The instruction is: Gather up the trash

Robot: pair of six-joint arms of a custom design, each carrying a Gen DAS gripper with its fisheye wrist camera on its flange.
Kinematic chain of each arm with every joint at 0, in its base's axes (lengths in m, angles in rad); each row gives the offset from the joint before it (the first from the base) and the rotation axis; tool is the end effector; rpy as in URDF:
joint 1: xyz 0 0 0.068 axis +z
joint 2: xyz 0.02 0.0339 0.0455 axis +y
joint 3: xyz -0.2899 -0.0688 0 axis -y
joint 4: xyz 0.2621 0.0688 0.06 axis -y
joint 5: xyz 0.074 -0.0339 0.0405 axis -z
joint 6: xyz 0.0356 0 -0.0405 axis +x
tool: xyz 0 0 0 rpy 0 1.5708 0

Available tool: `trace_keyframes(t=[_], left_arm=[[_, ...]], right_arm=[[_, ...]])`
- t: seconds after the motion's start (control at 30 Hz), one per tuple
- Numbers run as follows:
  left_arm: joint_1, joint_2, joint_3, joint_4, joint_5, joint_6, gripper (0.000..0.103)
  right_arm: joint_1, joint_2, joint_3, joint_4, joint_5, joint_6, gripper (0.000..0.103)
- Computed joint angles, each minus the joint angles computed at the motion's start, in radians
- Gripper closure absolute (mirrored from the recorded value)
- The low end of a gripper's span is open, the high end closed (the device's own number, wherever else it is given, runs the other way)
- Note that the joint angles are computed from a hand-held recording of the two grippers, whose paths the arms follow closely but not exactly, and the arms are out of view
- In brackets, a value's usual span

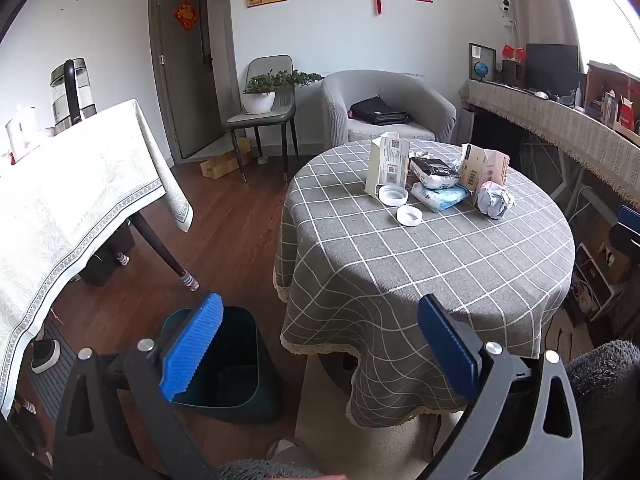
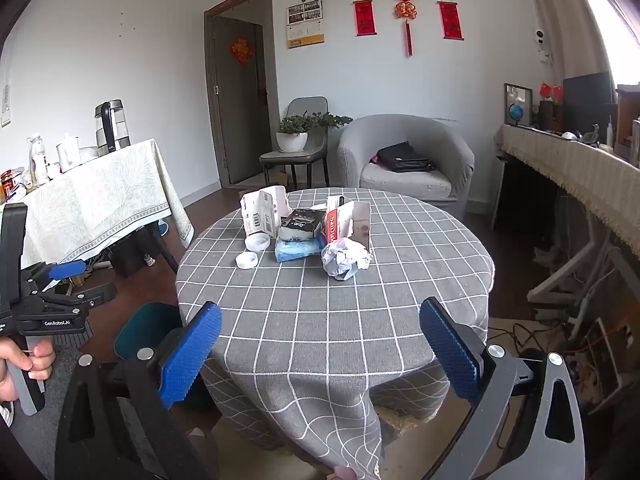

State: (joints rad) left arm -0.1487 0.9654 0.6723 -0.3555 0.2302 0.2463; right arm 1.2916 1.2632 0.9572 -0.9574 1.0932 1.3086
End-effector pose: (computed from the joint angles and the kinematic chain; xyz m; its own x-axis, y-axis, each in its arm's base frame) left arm 0.2064 -0.0391 0.2680 -0.5004 0.3150 -0.8065 0.4600 0.8859 0.0606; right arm 0.0931 0.2100 0.2819 -0.4233 0.1343 -0.8960 0.1584 0.9847 0.0728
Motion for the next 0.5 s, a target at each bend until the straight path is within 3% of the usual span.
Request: trace_keyframes(t=[0.5], left_arm=[[-0.002, 0.001, -0.004, 0.004, -0.004, 0.008, 0.004]], right_arm=[[-0.001, -0.002, 0.000, 0.000, -0.002, -0.002, 0.003]])
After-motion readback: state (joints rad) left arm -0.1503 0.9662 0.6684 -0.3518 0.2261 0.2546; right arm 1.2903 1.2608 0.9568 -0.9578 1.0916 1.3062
